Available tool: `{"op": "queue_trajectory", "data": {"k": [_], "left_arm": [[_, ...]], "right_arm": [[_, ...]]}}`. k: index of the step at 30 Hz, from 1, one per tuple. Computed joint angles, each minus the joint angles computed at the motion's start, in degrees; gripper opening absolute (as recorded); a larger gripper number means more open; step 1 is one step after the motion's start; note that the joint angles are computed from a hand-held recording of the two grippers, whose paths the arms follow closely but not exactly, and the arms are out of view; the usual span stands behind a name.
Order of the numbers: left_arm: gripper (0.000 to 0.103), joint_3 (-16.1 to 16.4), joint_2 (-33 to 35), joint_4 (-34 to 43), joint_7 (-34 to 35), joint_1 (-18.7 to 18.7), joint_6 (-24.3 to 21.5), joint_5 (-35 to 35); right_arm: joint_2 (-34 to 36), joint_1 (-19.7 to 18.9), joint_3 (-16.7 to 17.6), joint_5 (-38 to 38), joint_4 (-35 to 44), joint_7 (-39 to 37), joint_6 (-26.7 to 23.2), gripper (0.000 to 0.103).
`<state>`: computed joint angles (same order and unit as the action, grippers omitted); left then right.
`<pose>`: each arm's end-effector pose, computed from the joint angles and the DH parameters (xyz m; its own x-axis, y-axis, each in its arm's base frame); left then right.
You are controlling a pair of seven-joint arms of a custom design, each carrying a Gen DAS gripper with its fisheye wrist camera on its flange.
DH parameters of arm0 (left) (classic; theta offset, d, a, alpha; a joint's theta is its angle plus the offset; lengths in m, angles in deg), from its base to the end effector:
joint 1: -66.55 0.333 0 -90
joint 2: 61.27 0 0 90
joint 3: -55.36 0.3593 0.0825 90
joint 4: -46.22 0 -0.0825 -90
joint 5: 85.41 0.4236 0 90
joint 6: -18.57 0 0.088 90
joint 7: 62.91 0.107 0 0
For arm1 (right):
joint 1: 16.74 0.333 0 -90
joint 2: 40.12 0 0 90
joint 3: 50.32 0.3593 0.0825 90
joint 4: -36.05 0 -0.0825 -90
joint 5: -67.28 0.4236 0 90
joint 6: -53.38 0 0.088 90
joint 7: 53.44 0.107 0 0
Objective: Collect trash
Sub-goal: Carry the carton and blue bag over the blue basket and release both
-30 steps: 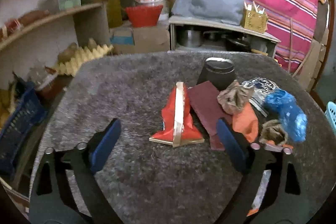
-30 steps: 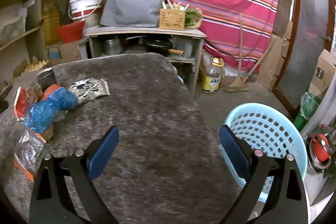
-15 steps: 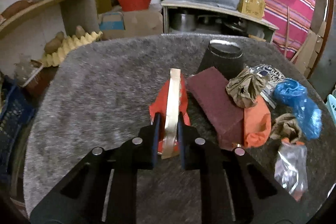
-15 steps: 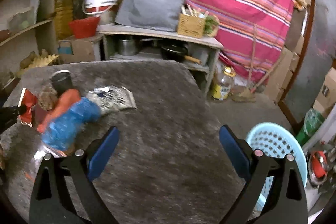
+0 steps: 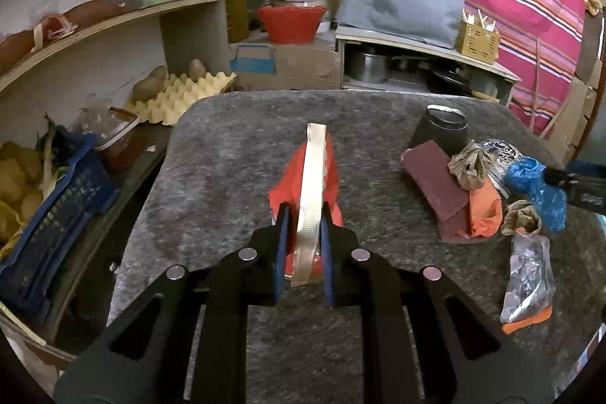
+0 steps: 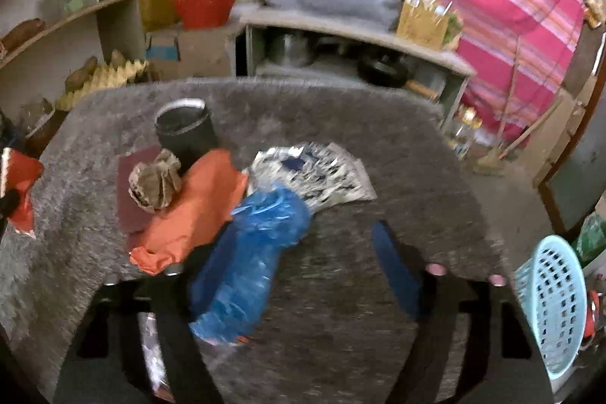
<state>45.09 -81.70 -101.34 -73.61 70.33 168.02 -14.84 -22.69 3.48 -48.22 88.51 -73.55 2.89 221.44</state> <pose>0.4483 -0.0723 0.4278 0.5953 -0.8034 0.0131 -0.4974 -0.3812 -0.7792 0.6648 0.2454 0.4353 0.5667 -0.8197 0.0833 -0.5810 -0.4693 -0.6650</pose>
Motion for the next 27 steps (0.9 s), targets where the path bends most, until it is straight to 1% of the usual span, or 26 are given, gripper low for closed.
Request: {"op": "queue_trajectory", "data": {"k": [1, 2, 3, 4, 6, 7, 9, 10, 14, 18, 21, 24, 27], "left_arm": [[0.014, 0.08, -0.09, -0.09, -0.12, -0.09, 0.31, -0.29], [0.014, 0.02, 0.00, 0.00, -0.13, -0.14, 0.39, -0.43], [0.014, -0.12, 0.19, 0.22, -0.09, -0.24, 0.35, -0.59], [0.014, -0.45, 0.30, 0.43, 0.03, -0.52, 0.19, -0.70], [0.014, -0.95, 0.59, 1.13, 0.41, -0.94, -0.29, -0.60], [0.014, -1.17, 0.73, 1.46, 0.50, -1.19, -0.52, -0.52], [0.014, -1.61, 1.18, 2.56, 0.78, -1.81, -0.98, -0.55], [0.014, -1.72, 1.31, 3.00, 0.68, -2.08, -0.97, -0.44], [0.014, -2.46, 2.75, 5.91, 0.33, -3.32, -0.94, -0.18], [0.014, -3.63, 6.31, 10.76, 0.82, -5.28, -1.96, 0.40], [0.014, -4.01, 10.09, 15.03, 0.70, -7.04, -1.65, 1.50], [0.014, -4.60, 14.40, 20.02, 0.44, -9.44, -3.28, 3.25], [0.014, -4.24, 18.58, 24.79, 0.46, -12.07, -3.05, 4.65]], "right_arm": [[0.92, -0.91, 0.79, 0.99, 1.51, -0.57, -3.71, 0.050], [1.64, -2.49, 2.28, 3.06, 2.82, -2.36, -7.24, 0.036], [1.96, -3.52, 3.27, 4.84, 3.29, -4.14, -8.82, 0.021], [1.96, -5.05, 4.73, 7.72, 3.40, -7.11, -9.93, 0.015], [1.18, -6.95, 6.28, 12.95, 2.60, -12.00, -9.44, 0.009], [0.32, -8.45, 7.23, 16.60, 1.97, -15.48, -8.89, 0.008], [-0.65, -9.45, 7.36, 20.63, 1.58, -19.69, -8.62, 0.008], [-1.48, -10.55, 7.58, 23.47, 1.24, -22.72, -8.86, 0.008], [-3.51, -12.03, 5.58, 28.57, 0.71, -29.23, -8.80, 0.008], [-4.23, -14.16, 3.28, 32.24, 0.57, -33.15, -8.38, 0.008], [-4.13, -15.63, 1.91, 33.96, 0.79, -34.50, -7.81, 0.008], [-3.77, -17.61, 0.79, 35.33, 1.23, -35.70, -7.74, 0.008], [-3.75, -19.49, -0.04, 36.31, 1.32, -37.08, -7.08, 0.008]]}}
